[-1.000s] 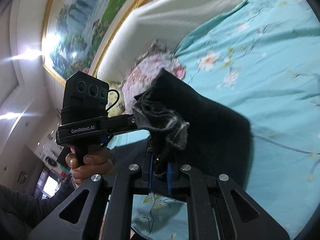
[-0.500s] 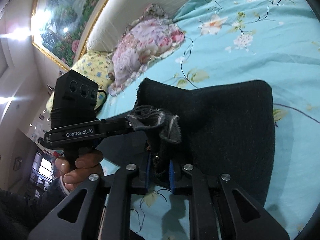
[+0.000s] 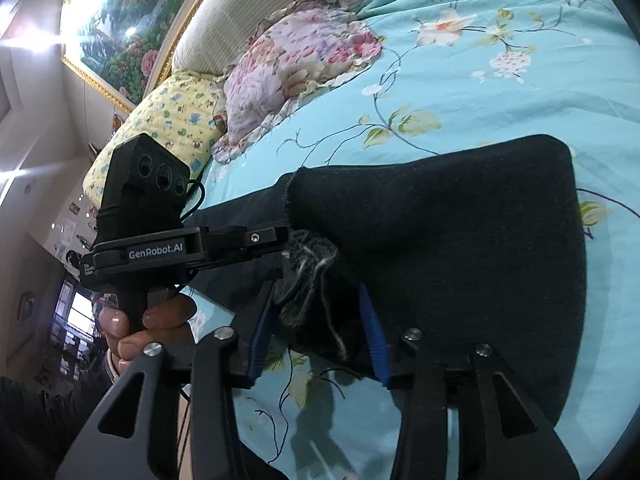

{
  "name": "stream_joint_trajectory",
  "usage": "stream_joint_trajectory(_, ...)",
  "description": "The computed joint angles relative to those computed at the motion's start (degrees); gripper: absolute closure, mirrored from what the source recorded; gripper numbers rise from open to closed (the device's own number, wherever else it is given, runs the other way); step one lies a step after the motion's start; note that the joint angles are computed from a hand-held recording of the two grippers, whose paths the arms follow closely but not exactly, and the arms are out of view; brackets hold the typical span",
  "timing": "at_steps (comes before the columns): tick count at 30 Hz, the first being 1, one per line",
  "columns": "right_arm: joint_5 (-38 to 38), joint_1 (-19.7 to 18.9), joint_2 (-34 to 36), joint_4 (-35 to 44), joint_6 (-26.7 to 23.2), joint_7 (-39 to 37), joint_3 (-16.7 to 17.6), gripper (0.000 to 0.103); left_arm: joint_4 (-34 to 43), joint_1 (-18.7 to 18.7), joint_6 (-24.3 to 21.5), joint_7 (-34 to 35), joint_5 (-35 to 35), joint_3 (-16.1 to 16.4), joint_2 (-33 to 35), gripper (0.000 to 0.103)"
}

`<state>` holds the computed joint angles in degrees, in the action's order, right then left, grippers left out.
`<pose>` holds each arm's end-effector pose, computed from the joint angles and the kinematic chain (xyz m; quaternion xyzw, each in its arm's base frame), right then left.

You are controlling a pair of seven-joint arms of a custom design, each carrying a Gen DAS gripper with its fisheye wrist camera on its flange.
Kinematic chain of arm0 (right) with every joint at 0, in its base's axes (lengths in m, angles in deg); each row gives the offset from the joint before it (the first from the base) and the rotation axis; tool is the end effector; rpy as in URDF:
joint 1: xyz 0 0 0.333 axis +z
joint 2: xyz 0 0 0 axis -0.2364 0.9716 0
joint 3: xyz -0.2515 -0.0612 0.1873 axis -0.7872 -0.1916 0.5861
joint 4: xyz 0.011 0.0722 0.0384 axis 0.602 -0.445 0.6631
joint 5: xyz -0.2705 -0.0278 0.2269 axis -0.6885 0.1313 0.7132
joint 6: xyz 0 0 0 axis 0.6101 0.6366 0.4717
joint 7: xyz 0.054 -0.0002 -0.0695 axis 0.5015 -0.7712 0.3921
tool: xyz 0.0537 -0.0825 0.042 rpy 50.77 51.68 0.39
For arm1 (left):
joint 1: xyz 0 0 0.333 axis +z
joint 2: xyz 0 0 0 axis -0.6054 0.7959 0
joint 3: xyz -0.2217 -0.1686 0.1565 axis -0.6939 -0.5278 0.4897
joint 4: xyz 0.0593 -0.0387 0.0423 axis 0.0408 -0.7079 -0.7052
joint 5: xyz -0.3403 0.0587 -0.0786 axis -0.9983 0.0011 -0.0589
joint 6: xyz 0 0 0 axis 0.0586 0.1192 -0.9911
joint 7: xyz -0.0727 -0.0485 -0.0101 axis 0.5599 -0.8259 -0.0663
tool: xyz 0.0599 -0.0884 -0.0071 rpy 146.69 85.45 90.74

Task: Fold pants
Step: 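Lay the folded pants down and open both grippers to release them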

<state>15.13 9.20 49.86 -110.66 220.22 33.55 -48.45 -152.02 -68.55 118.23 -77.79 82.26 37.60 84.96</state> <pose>0.4285 0.2438 0.4310 -0.7338 0.4818 0.1759 0.4456 0.4364 -0.4951 0.4401 0.6973 -0.5891 0.4041 0.0590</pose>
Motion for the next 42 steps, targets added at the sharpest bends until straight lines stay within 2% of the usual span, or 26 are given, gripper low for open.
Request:
stream_joint_trajectory(4, -0.3, 0.2, -0.5, 0.2, -1.4, -0.4, 0.0, 0.049, -2.8, -3.5, 0.8, -6.3, 3.0, 4.6, -2.4, 0.088)
stream_joint_trajectory(7, -0.2, 0.4, -0.7, 0.7, -1.9, -0.7, 0.1, 0.048, -4.6, -6.3, -0.4, -12.8, 7.7, 8.0, -4.8, 0.087)
stream_joint_trajectory(8, -0.1, 0.4, -0.6, 0.9, -2.0, -0.7, 0.0, 0.048, -5.4, -7.4, -1.0, -15.9, 10.1, 9.3, -5.9, 0.084)
stream_joint_trajectory(10, -0.1, 0.5, -0.5, 1.5, -2.3, -0.7, 0.1, 0.048, -6.9, -8.5, -2.4, -21.2, 14.0, 10.5, -7.7, 0.081)
stream_joint_trajectory(14, -0.2, 0.8, -0.1, 2.7, -2.6, -0.8, 0.3, 0.048, -9.3, -9.5, -6.5, -30.3, 20.6, 10.8, -11.1, 0.077)
stream_joint_trajectory(17, -0.4, 1.0, 0.6, 3.7, -2.8, -0.7, 0.5, 0.048, -11.9, -9.3, -8.9, -36.9, 24.8, 10.0, -14.0, 0.077)
stream_joint_trajectory(21, -1.2, 1.4, 1.4, 5.1, -3.0, -0.2, 0.9, 0.048, -15.7, -8.2, -12.0, -45.3, 29.8, 8.1, -18.2, 0.068)
stream_joint_trajectory(26, -2.1, 1.9, 2.9, 7.6, -3.6, 0.0, 1.5, 0.048, -20.5, -5.9, -15.6, -54.6, 33.6, 4.6, -23.4, 0.068)
stream_joint_trajectory(33, -4.7, 3.1, 6.4, 12.8, -4.1, 0.5, 2.9, 0.048, -27.2, -1.8, -19.3, -61.8, 32.4, -0.9, -30.0, 0.068)
stream_joint_trajectory(34, -5.1, 3.2, 7.0, 13.6, -4.2, 0.5, 3.1, 0.047, -28.1, -1.1, -19.6, -62.6, 32.2, -1.6, -30.9, 0.066)
stream_joint_trajectory(36, -5.9, 3.5, 8.0, 15.2, -4.2, 0.9, 3.6, 0.045, -29.9, 0.1, -20.6, -64.8, 31.7, -3.3, -32.8, 0.055)
stream_joint_trajectory(42, -8.8, 4.4, 11.1, 20.0, -4.6, 1.9, 4.8, 0.041, -35.3, 2.5, -25.2, -67.2, 25.7, -7.7, -39.5, 0.054)
